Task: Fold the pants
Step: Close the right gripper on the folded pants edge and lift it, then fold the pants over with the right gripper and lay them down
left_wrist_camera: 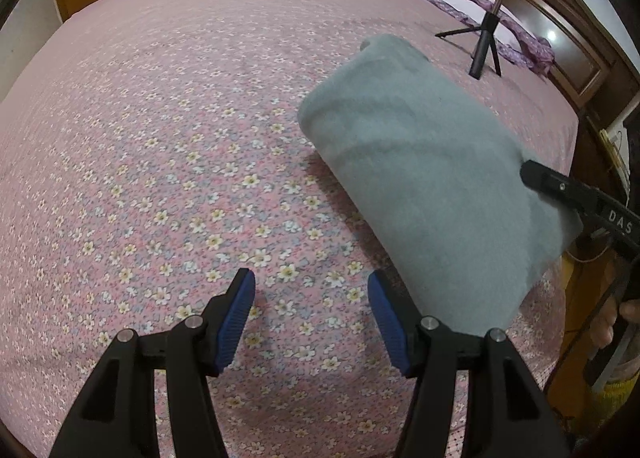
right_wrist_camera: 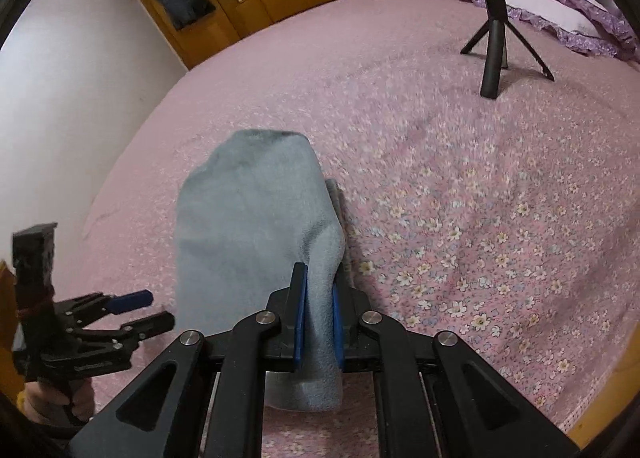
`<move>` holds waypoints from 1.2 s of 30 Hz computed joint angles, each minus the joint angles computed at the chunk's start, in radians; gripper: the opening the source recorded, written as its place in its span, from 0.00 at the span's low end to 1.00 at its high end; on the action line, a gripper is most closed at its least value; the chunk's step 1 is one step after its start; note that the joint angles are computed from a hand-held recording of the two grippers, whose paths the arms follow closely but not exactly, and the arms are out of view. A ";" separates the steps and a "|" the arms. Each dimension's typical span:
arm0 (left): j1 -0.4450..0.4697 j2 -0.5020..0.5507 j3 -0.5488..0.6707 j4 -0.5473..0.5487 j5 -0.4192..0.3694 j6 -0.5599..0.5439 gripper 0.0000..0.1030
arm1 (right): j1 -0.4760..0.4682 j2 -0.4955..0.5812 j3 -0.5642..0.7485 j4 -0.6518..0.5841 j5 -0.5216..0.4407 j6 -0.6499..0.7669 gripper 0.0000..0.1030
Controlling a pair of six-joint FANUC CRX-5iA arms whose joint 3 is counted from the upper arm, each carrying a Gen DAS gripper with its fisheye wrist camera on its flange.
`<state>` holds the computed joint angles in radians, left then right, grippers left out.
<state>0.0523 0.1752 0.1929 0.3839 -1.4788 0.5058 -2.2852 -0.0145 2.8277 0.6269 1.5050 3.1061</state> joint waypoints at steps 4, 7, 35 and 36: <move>-0.006 0.004 0.000 0.009 -0.012 -0.011 0.60 | -0.041 -0.036 0.021 -0.057 0.033 0.041 0.25; -0.018 0.003 -0.003 0.061 -0.020 -0.038 0.60 | -0.036 -0.024 0.017 -0.055 0.037 0.032 0.26; -0.127 0.085 0.036 0.111 0.082 0.071 0.48 | -0.088 -0.050 -0.039 -0.031 -0.026 0.202 0.25; -0.115 0.090 0.044 0.114 0.047 0.079 0.50 | -0.079 -0.045 -0.037 -0.030 -0.022 0.198 0.26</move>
<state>-0.0627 0.2649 0.2374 0.4977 -1.4316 0.5850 -2.3647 -0.0598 2.7907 0.5965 1.4832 3.3043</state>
